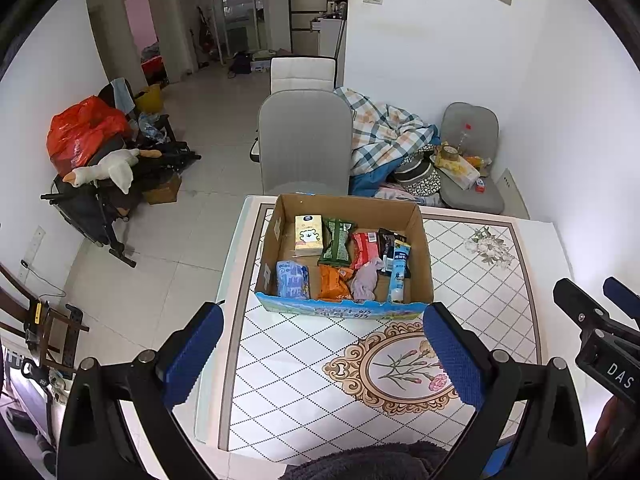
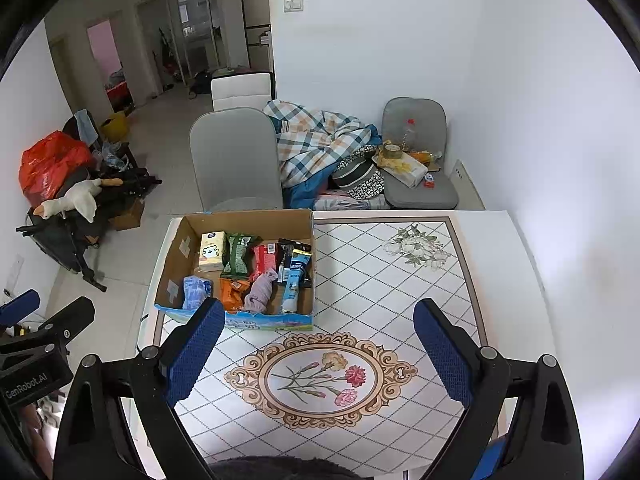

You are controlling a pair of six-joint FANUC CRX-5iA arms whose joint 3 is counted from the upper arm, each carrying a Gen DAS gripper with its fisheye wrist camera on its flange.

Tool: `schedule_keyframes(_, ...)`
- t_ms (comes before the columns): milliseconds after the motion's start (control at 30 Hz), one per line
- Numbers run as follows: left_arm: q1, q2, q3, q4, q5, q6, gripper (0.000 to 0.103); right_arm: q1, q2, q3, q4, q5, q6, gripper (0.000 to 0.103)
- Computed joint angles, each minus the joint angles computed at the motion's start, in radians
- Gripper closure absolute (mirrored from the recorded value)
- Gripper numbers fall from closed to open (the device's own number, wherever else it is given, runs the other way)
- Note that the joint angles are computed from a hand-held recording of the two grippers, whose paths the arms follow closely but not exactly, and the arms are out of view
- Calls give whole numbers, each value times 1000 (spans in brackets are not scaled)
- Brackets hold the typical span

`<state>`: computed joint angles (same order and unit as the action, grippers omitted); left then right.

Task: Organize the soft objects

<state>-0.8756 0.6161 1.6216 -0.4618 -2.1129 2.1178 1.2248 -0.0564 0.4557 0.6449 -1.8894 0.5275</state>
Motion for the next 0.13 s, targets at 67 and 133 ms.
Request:
schedule_keyframes(67, 0, -14, -32, 4, 21, 8, 1, 0, 1, 1, 1, 0, 0, 6)
schedule_keyframes(133, -5, -5, -21, -6, 17, 1, 1, 1, 1, -1, 4, 1, 0, 6)
